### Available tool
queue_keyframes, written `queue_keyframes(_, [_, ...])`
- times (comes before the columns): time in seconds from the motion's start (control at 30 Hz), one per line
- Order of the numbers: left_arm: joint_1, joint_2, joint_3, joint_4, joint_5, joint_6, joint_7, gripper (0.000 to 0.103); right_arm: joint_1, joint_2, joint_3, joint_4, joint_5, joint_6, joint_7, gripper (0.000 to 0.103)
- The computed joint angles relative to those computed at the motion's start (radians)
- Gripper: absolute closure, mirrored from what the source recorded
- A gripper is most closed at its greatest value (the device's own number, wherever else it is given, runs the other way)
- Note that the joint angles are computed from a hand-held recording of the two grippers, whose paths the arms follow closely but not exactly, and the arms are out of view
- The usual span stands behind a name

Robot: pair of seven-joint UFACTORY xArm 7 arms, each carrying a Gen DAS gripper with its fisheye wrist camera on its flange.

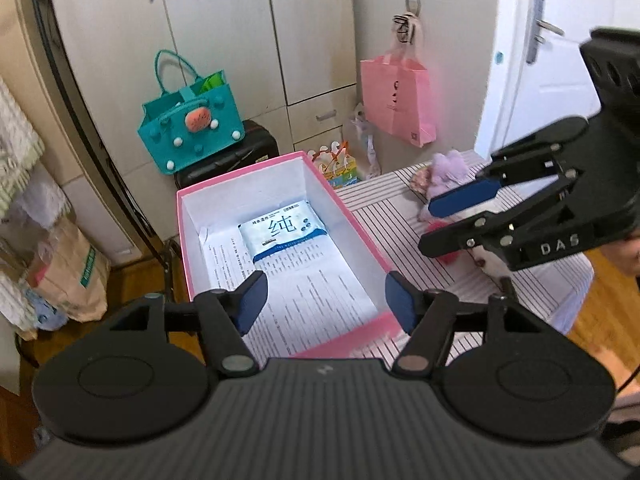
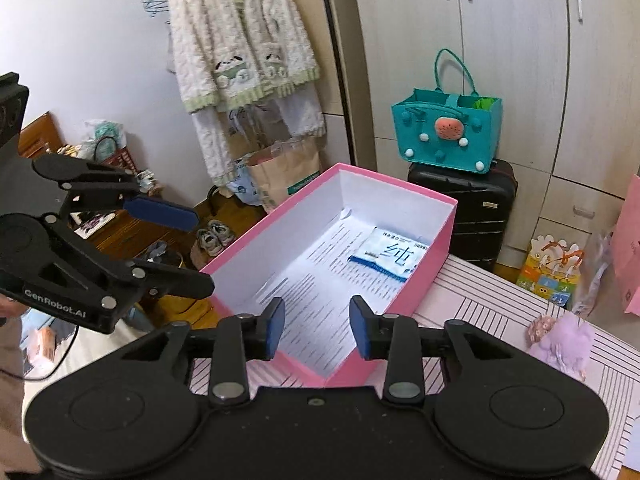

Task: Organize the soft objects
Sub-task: 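Move the right gripper back to the white plush with brown ears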

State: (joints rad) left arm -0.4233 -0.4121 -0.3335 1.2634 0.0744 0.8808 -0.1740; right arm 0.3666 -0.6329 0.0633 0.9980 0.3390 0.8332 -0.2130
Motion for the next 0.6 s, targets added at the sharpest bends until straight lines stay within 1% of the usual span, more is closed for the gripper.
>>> queue_keyframes(0.1, [-0.015,-0.030,-0.015,-0.009,0.000,0.023,0.002,0.038,0.001,-0.052,-0.004,-0.020,-0.008,0.032,-0.004,0.055])
queue_keyframes(0.13, [-0.022,-0.038,-0.018,-0.011,-0.005,0.031,0.004,0.035,0.001,-0.069,-0.005,-0.026,-0.011,0.045,-0.004,0.053])
queue_keyframes(0.17, [-0.029,-0.045,-0.021,-0.013,-0.013,0.038,0.006,0.029,-0.003,-0.089,-0.004,-0.033,-0.017,0.060,0.000,0.051])
queue_keyframes(0.23, [-0.043,-0.063,-0.025,-0.024,-0.030,0.039,0.010,0.024,-0.012,-0.127,-0.001,-0.050,-0.031,0.083,0.008,0.041])
queue_keyframes(0.27, [-0.047,-0.071,-0.031,-0.031,-0.033,0.038,0.008,0.022,-0.015,-0.147,-0.001,-0.059,-0.036,0.095,0.011,0.037])
queue_keyframes(0.3, [-0.050,-0.077,-0.040,-0.034,-0.031,0.040,0.007,0.022,-0.019,-0.166,-0.001,-0.069,-0.040,0.107,0.016,0.031])
queue_keyframes(0.4, [-0.062,-0.087,-0.062,-0.044,-0.027,0.038,0.008,0.016,-0.035,-0.236,0.001,-0.108,-0.063,0.147,0.031,0.020])
queue_keyframes(0.6, [-0.093,-0.086,-0.098,-0.058,-0.024,0.039,0.014,0.010,-0.082,-0.386,-0.001,-0.199,-0.124,0.228,0.050,0.018])
